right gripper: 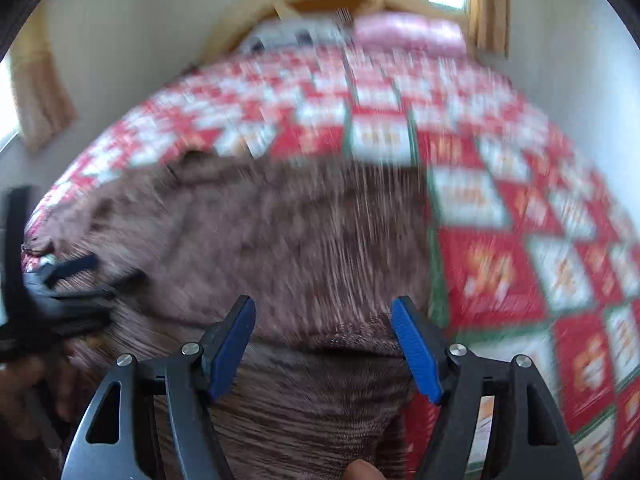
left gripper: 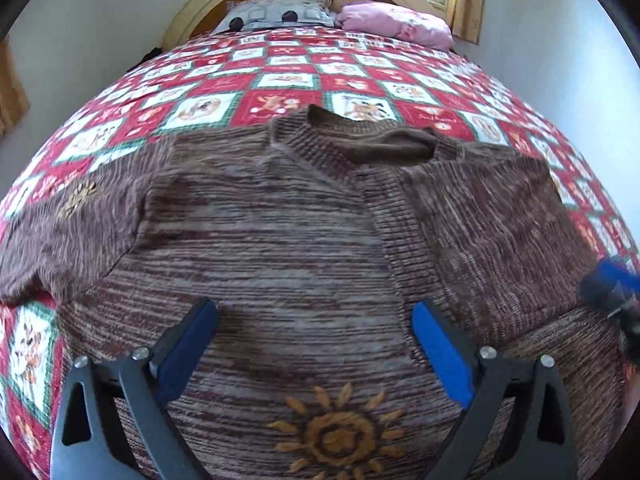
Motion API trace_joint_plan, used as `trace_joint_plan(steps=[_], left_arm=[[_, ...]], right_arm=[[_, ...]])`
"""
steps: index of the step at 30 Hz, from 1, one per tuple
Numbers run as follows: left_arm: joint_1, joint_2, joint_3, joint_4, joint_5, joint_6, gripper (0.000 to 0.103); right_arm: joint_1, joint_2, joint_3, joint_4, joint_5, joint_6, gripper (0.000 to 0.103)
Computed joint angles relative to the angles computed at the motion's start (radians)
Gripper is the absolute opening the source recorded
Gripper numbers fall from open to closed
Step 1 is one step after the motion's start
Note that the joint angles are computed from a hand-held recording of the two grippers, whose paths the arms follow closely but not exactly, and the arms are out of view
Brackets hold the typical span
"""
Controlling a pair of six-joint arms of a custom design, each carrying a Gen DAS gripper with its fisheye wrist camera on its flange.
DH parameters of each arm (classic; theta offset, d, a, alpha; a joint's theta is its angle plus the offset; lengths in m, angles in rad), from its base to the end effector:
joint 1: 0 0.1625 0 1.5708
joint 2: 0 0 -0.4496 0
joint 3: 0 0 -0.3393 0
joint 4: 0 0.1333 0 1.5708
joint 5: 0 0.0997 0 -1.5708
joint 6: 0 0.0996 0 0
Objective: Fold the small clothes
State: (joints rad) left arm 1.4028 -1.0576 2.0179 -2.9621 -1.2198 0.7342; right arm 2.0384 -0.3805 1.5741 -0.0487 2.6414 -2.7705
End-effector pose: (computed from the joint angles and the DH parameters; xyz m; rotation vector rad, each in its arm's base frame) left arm 0.0741 -0.5652 0.2329 1.0654 2.4358 -0.4268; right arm 0.2534 -0.4001 -0.0707 -0.1713 -2.1561 0.9417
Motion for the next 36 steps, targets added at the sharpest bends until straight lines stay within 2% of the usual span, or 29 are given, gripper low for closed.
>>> trace_joint_plan(steps=[1, 3, 8, 12, 16, 21, 26, 29, 33, 36], left_arm=[[0.004, -0.003, 0.000, 0.007, -0.013, 0.001, 0.101], [0.007, -0.006, 0.003, 0.010, -0.024, 0.006, 0.102], [0.020, -0.044, -0.007, 0.050, -0.038, 0.001, 0.102], [0.068, -0.077, -0.063, 0.077, -0.059, 0.050, 0.102], [0.140, -0.071, -0.204, 0.116, -0.041, 0.064, 0.102], [0.215, -0.010, -0.423, 0.138, 0.004, 0.039, 0.102], [0.279, 0.062, -0.644, 0.218, 0.013, -0.089, 0.102], [0.301, 0.084, -0.711, 0.274, -0.014, -0.161, 0.102], [0.308, 0.104, -0.754, 0.341, -0.043, -0.197, 0.099], [0.314, 0.130, -0.816, 0.424, -0.071, -0.235, 0.088]], right_arm=[[-0.006, 0.009, 0.007, 0.003, -0.003, 0.016, 0.071], [0.003, 0.012, 0.042, -0.057, 0.011, -0.031, 0.071], [0.033, 0.075, -0.030, 0.055, 0.092, 0.022, 0.071], [0.033, 0.091, -0.032, 0.021, 0.128, -0.009, 0.071], [0.033, 0.091, -0.034, 0.015, 0.135, -0.019, 0.071], [0.038, 0.099, -0.041, 0.006, 0.154, -0.032, 0.071], [0.044, 0.118, -0.065, 0.026, 0.182, -0.031, 0.072], [0.045, 0.119, -0.065, 0.025, 0.182, -0.030, 0.072], [0.046, 0.119, -0.065, 0.025, 0.185, -0.032, 0.072], [0.046, 0.119, -0.064, 0.023, 0.186, -0.033, 0.072]])
